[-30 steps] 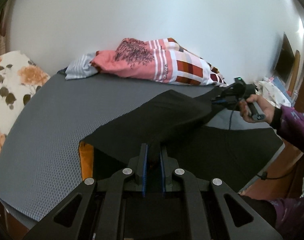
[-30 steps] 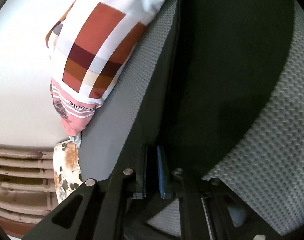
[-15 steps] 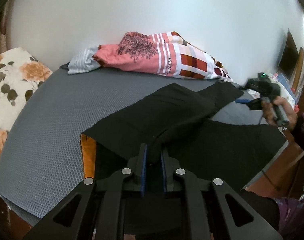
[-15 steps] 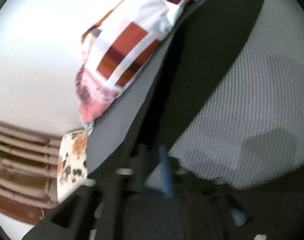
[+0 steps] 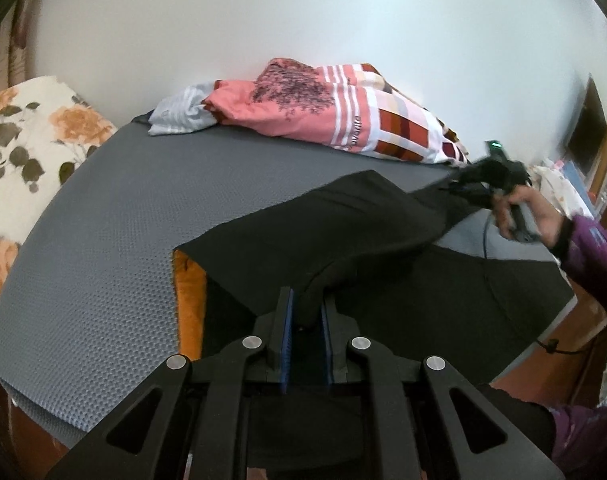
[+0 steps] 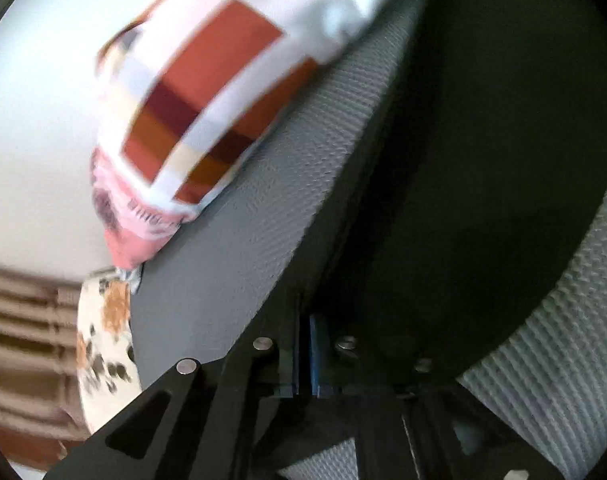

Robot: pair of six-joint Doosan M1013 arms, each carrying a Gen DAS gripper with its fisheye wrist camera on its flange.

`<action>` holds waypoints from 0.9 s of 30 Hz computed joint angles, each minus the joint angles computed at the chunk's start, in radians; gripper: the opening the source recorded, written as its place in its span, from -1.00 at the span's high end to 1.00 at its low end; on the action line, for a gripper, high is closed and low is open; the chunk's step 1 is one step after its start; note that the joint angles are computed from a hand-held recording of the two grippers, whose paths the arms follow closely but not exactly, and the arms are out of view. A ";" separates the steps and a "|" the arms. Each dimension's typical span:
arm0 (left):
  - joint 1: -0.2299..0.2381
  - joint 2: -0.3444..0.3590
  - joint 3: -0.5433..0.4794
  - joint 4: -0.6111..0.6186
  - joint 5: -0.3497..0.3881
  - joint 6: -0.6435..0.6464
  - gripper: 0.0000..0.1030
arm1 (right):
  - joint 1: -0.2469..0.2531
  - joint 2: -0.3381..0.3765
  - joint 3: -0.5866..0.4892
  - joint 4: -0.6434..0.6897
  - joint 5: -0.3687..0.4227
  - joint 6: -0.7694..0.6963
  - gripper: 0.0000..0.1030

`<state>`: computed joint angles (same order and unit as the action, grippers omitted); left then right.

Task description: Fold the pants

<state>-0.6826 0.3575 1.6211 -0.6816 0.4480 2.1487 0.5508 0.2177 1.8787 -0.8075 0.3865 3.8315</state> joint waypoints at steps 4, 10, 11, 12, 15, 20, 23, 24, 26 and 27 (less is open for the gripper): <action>0.024 -0.011 0.013 0.000 -0.013 -0.031 0.73 | 0.113 -0.071 0.052 -0.226 0.074 0.266 0.92; 0.040 -0.020 0.038 0.062 -0.020 -0.092 0.72 | 0.325 -0.110 0.093 -0.298 0.210 0.490 0.92; 0.041 -0.020 0.044 0.087 -0.023 -0.113 0.72 | 0.339 -0.106 0.091 -0.295 0.213 0.506 0.92; 0.041 -0.021 0.051 0.109 -0.029 -0.130 0.72 | 0.366 -0.100 0.096 -0.310 0.217 0.555 0.93; 0.038 -0.023 0.068 0.158 -0.034 -0.173 0.72 | 0.417 -0.083 0.107 -0.322 0.212 0.652 0.93; 0.023 -0.018 0.088 0.303 -0.039 -0.268 0.71 | 0.434 -0.050 0.129 -0.354 0.164 0.777 0.93; 0.016 -0.017 0.096 0.375 -0.048 -0.321 0.69 | 0.436 -0.041 0.129 -0.340 0.153 0.767 0.93; 0.015 -0.020 0.101 0.382 -0.054 -0.329 0.69 | 0.435 -0.041 0.132 -0.343 0.146 0.780 0.93; 0.019 -0.026 0.110 0.353 -0.060 -0.318 0.68 | 0.438 -0.042 0.135 -0.353 0.144 0.798 0.93; 0.019 -0.031 0.115 0.355 -0.067 -0.321 0.68 | 0.440 -0.042 0.134 -0.346 0.145 0.790 0.93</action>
<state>-0.6633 0.3260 1.7361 -0.3265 0.3808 1.8276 0.9903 0.1753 2.0128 -1.1537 0.5312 4.6215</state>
